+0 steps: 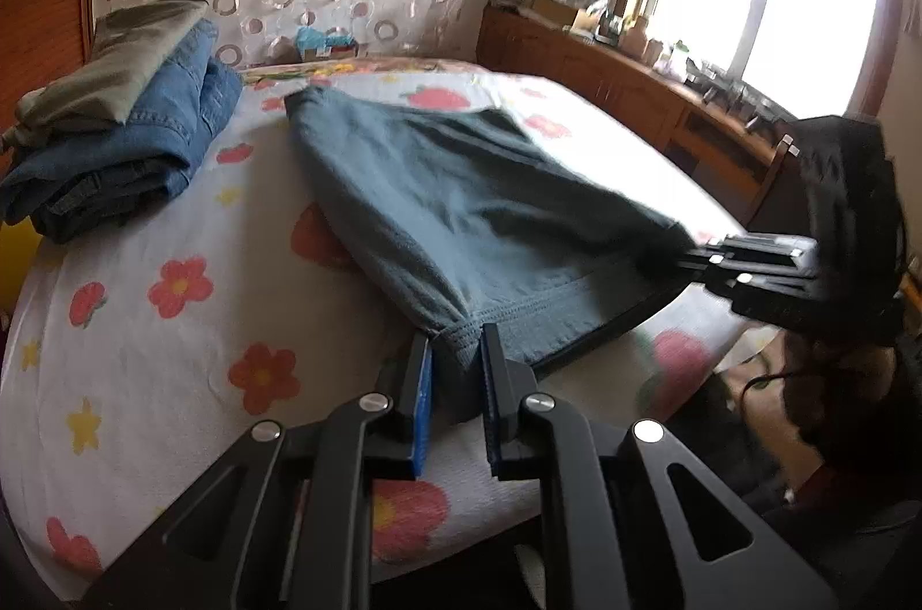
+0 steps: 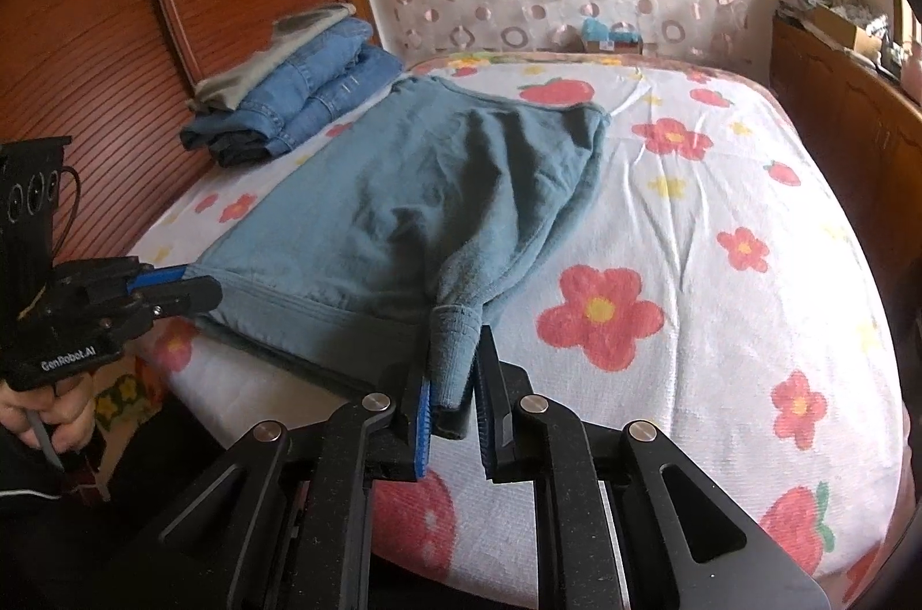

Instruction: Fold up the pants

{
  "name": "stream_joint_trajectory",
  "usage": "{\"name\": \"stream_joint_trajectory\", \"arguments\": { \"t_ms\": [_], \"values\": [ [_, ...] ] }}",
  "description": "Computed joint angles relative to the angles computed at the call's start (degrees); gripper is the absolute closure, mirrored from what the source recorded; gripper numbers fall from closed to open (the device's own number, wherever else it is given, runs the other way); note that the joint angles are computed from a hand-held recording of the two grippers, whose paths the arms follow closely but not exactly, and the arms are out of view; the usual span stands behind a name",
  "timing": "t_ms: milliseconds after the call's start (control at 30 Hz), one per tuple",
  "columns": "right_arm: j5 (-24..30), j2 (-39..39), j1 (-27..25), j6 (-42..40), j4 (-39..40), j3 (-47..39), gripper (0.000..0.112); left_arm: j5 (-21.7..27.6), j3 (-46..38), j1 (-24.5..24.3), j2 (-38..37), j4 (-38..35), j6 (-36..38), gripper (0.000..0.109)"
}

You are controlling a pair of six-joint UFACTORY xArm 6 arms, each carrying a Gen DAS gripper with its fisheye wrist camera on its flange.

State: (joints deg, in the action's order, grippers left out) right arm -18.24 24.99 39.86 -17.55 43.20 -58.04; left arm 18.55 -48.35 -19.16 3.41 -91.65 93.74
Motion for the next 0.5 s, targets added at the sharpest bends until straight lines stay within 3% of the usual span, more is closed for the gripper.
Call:
{"name": "stream_joint_trajectory", "arguments": {
  "t_ms": [333,500],
  "values": [
    [-3.5,-6.43,0.15,5.84,-6.86,5.9,0.103,2.59,3.14,0.27,-7.54,-0.91,1.26,0.096],
    [-5.05,-9.91,1.09,4.97,-5.71,8.45,0.103,3.33,5.07,0.0,-11.84,-0.65,1.67,0.096]
  ]
}}
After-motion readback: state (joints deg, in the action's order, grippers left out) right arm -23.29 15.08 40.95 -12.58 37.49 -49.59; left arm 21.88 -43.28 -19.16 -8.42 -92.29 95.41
